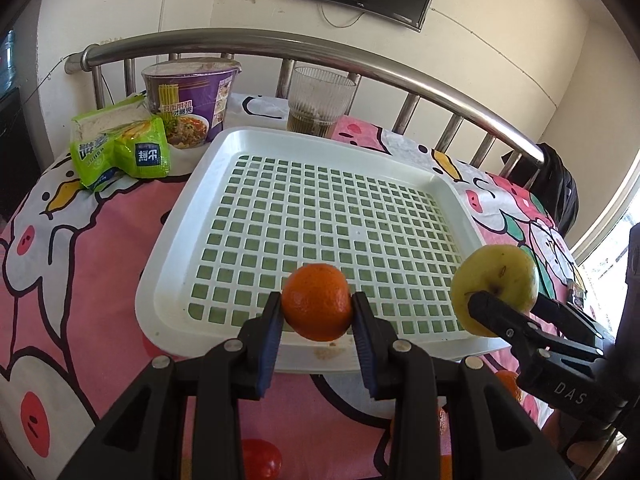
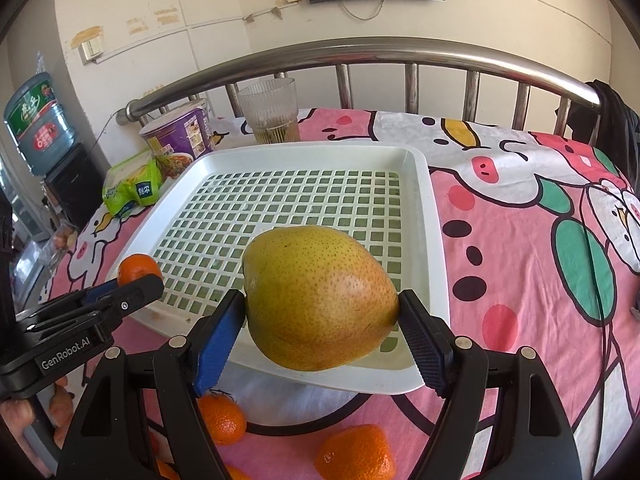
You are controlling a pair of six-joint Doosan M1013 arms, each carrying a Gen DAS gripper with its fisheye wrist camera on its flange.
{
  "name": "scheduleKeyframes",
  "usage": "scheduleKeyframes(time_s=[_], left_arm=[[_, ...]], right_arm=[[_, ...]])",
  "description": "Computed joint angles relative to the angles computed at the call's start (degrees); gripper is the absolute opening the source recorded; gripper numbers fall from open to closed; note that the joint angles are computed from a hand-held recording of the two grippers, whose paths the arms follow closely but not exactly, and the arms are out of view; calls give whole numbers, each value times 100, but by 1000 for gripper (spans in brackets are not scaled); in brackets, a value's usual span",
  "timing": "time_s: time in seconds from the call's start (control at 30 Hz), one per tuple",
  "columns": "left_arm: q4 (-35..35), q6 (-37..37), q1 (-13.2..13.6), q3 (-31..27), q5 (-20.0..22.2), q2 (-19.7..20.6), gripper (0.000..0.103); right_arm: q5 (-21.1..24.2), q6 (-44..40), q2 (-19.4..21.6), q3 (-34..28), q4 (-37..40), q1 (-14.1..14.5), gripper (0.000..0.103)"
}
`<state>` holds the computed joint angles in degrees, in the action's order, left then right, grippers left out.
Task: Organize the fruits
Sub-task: 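Carry tangerine and pear into the white tray and open both grippers, then lift both open grippers away from the tray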
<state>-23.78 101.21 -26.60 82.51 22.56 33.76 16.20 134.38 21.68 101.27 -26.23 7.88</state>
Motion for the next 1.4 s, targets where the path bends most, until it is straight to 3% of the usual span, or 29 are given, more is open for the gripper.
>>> scheduleKeyframes(time_s=[0.3,0.47,0.6,0.73,0.83,0.9,1.03,1.27,1.33,1.4], left_arm=[[534,-461,-20,-374,202,297,37],[556,-504,-24,-370,234,353,38],[313,-410,-9,-286,101,289,69],[241,-385,-5,-86,-306,123,92],[-118,-16,10,86,-528,-21,96],[-345,233,20,193,-603,-116,97],[-1285,1079,48,504,-901,-353,99],[-4420,3892,83,1168,-1057,-776,101],[-4724,4155,55,1312,-1137,-865,101],[-5501,4843,52,1482,-1121,-955,101]], right_arm=[[352,-582,289,-372,245,4,77],[558,-336,375,-456,-271,88,77],[590,-258,386,-467,-436,109,78],[258,-781,291,-389,370,-21,78],[-140,-132,65,-196,71,-63,87],[-354,1026,-124,-28,-932,-32,96],[-469,2944,-429,251,-2851,93,100],[-383,3677,-754,561,-3804,330,100],[-405,4089,-837,659,-4253,382,100],[-431,4398,-918,738,-4580,417,100]])
